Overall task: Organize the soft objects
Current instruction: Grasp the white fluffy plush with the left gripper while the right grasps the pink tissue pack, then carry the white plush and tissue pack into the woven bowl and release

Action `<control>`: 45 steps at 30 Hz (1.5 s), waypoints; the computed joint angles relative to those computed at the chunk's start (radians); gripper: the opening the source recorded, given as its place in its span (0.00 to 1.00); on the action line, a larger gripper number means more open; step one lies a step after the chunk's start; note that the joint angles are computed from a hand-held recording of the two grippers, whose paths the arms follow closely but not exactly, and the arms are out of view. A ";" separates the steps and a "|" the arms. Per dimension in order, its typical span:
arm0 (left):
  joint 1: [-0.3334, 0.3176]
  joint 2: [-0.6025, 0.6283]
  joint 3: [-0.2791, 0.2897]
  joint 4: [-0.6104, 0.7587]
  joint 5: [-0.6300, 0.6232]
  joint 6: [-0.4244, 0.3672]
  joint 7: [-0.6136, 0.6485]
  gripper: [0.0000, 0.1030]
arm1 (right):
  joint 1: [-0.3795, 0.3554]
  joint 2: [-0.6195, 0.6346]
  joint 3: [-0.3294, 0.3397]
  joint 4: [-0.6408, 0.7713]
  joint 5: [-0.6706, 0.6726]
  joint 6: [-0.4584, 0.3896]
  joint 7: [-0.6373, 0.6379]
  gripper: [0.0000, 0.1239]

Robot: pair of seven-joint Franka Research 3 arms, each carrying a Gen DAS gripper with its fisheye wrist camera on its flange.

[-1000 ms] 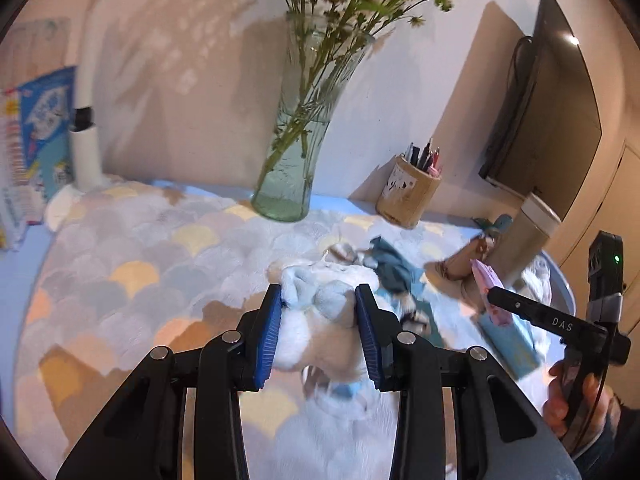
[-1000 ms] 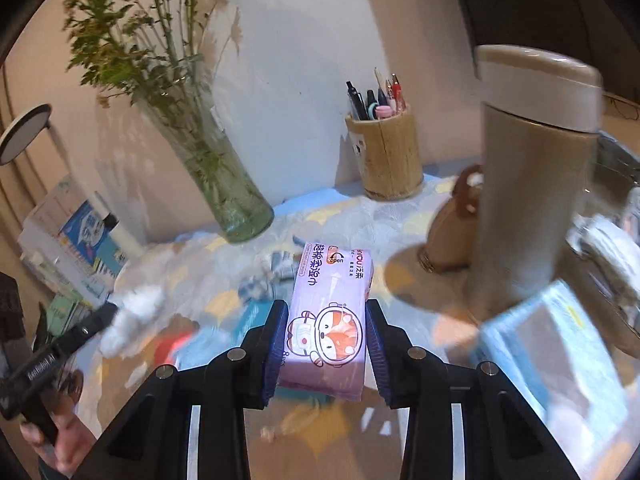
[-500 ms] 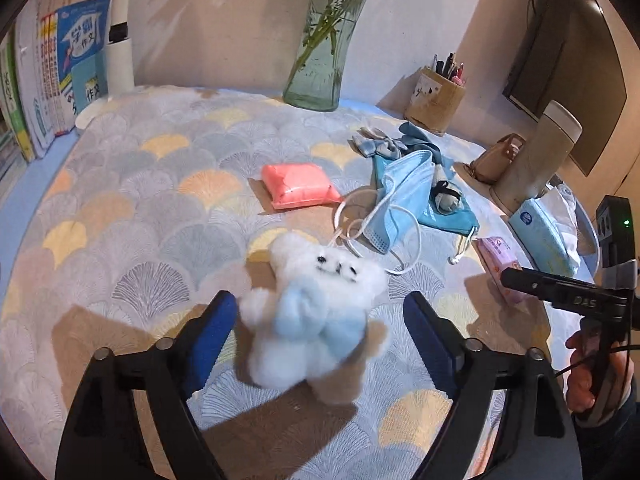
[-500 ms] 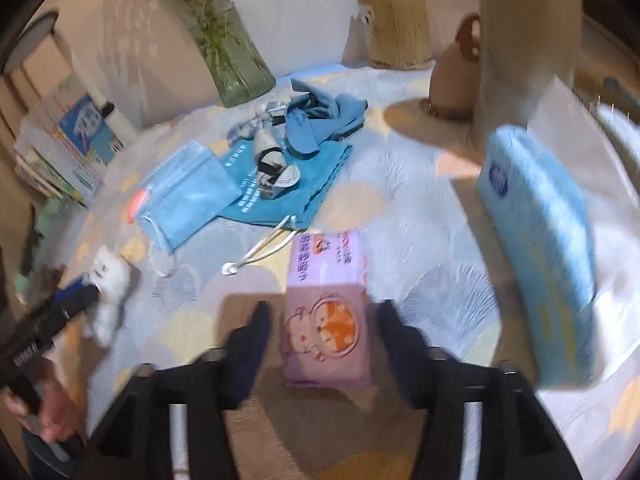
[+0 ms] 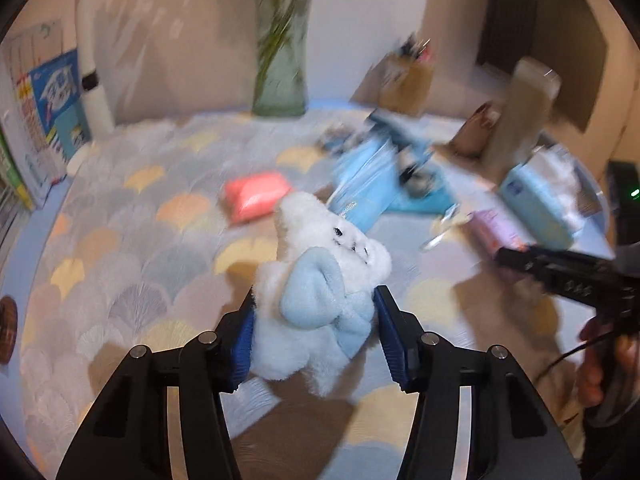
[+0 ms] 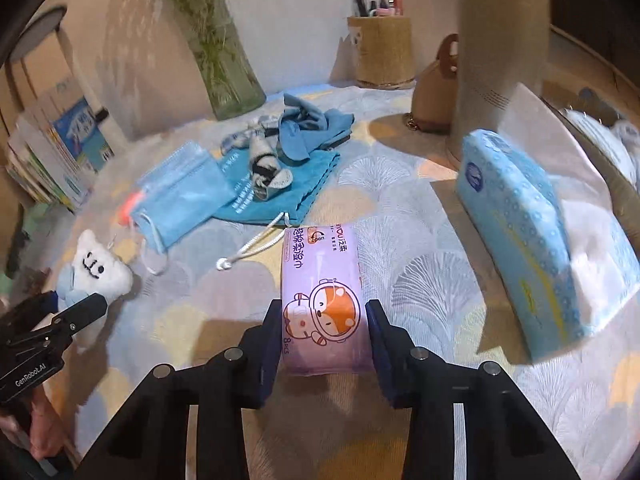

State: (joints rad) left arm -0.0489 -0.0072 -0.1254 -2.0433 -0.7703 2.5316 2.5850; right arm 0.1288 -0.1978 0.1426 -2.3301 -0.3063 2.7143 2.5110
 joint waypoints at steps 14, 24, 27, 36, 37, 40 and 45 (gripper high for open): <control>-0.165 -0.091 -0.036 0.056 -0.153 -0.076 0.125 0.50 | -0.186 -0.332 0.088 -0.143 -0.077 0.019 0.088 0.32; -0.305 0.037 -0.163 0.237 -0.059 -0.047 0.051 0.50 | -0.390 -0.571 0.013 -0.269 0.012 -0.045 0.010 0.32; -0.338 0.126 -0.205 0.316 0.039 0.000 -0.052 0.50 | -0.454 -0.529 -0.010 -0.228 0.020 -0.040 -0.057 0.32; -0.448 0.400 -0.227 0.563 0.464 0.107 -0.445 0.50 | -0.474 -0.285 -0.144 -0.070 0.166 0.028 -0.201 0.32; -0.451 0.413 -0.229 0.573 0.491 0.114 -0.463 0.50 | -0.464 -0.262 -0.163 -0.055 0.193 0.036 -0.220 0.32; -0.436 0.451 -0.262 0.596 0.536 0.140 -0.470 0.61 | -0.423 -0.186 -0.219 0.009 0.271 0.031 -0.315 0.37; -0.373 0.449 -0.338 0.572 0.563 0.119 -0.451 0.71 | -0.390 -0.150 -0.258 0.029 0.374 0.044 -0.417 0.58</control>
State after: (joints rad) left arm -0.4220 0.4422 -0.4630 -1.4716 -0.2074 2.6505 2.1340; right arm -0.2611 -0.3476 -0.1153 -2.3007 0.0678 2.7583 2.0941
